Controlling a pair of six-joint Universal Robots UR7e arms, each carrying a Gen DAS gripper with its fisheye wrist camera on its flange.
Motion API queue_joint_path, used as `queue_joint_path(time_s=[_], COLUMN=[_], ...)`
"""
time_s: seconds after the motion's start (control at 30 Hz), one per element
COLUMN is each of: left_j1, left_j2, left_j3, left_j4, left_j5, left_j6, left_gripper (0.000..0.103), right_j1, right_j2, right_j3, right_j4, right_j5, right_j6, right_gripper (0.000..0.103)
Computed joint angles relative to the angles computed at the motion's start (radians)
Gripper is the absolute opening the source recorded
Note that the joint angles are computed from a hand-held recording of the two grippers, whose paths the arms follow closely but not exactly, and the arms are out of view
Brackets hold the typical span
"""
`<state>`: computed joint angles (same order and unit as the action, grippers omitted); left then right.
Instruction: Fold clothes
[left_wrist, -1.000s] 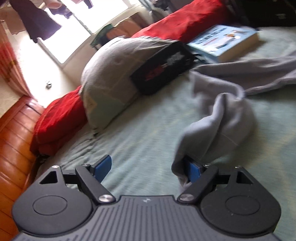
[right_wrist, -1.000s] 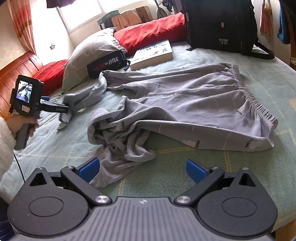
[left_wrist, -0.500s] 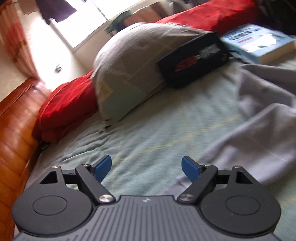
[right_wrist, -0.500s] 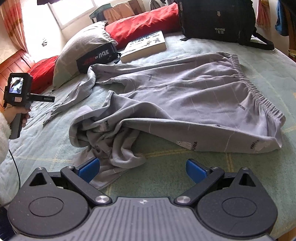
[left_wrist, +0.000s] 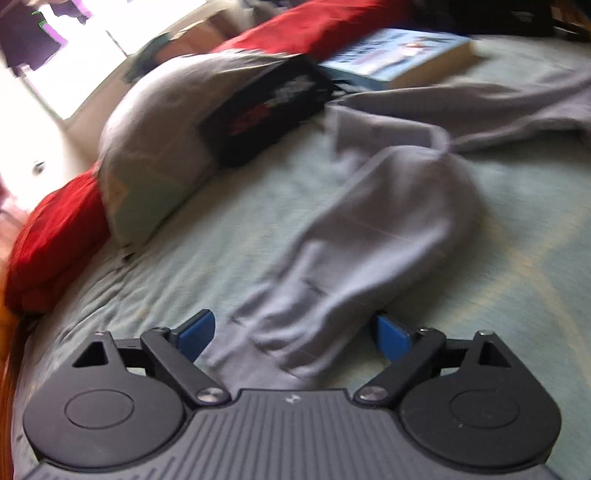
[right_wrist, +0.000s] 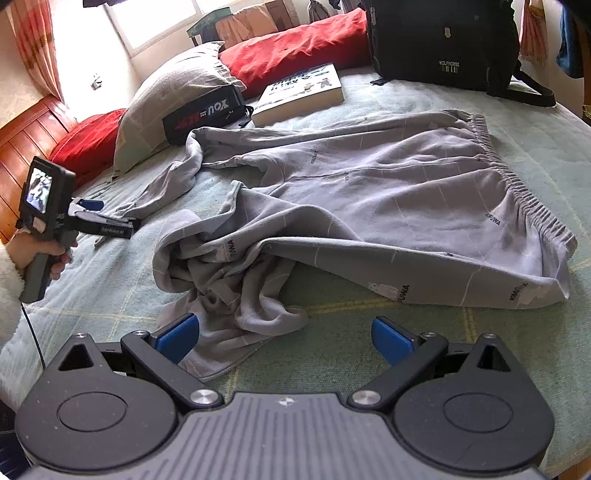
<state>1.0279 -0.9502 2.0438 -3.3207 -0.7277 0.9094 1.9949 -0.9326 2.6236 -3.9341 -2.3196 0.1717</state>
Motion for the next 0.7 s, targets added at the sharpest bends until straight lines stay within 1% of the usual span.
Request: queue_joint_path(time_s=[0.1, 0.2, 0.27, 0.43, 0.57, 0.7], left_j1=[0.018, 0.029, 0.024, 0.037, 0.071, 0.100], left_j2=[0.059, 0.126, 0.150, 0.168, 0.190, 0.214], left_j3=[-0.037, -0.067, -0.079, -0.135, -0.218, -0.309], left_j4=[-0.108, -0.252, -0.313, -0.411, -0.503, -0.565], left_j5=[-0.008, -0.022, -0.012, 0.028, 0.069, 0.096], left_j6=[0.025, 0.097, 0.135, 0.207, 0.298, 0.354], left_gripper=[0.092, 0.093, 0.092, 0.092, 0.092, 0.092], right_j1=[-0.008, -0.011, -0.009, -0.005, -0.018, -0.017], right_j2=[0.004, 0.009, 0.009, 0.010, 0.011, 0.017], right_j3=[-0.004, -0.011, -0.017, -0.016, -0.017, -0.025], right_j4=[-0.001, 0.005, 0.014, -0.003, 0.002, 0.012], right_j5=[0.012, 0.020, 0.016, -0.002, 0.007, 0.004], right_j6=[-0.004, -0.012, -0.017, -0.027, -0.017, -0.021], right_gripper=[0.102, 0.102, 0.102, 0.102, 0.102, 0.102])
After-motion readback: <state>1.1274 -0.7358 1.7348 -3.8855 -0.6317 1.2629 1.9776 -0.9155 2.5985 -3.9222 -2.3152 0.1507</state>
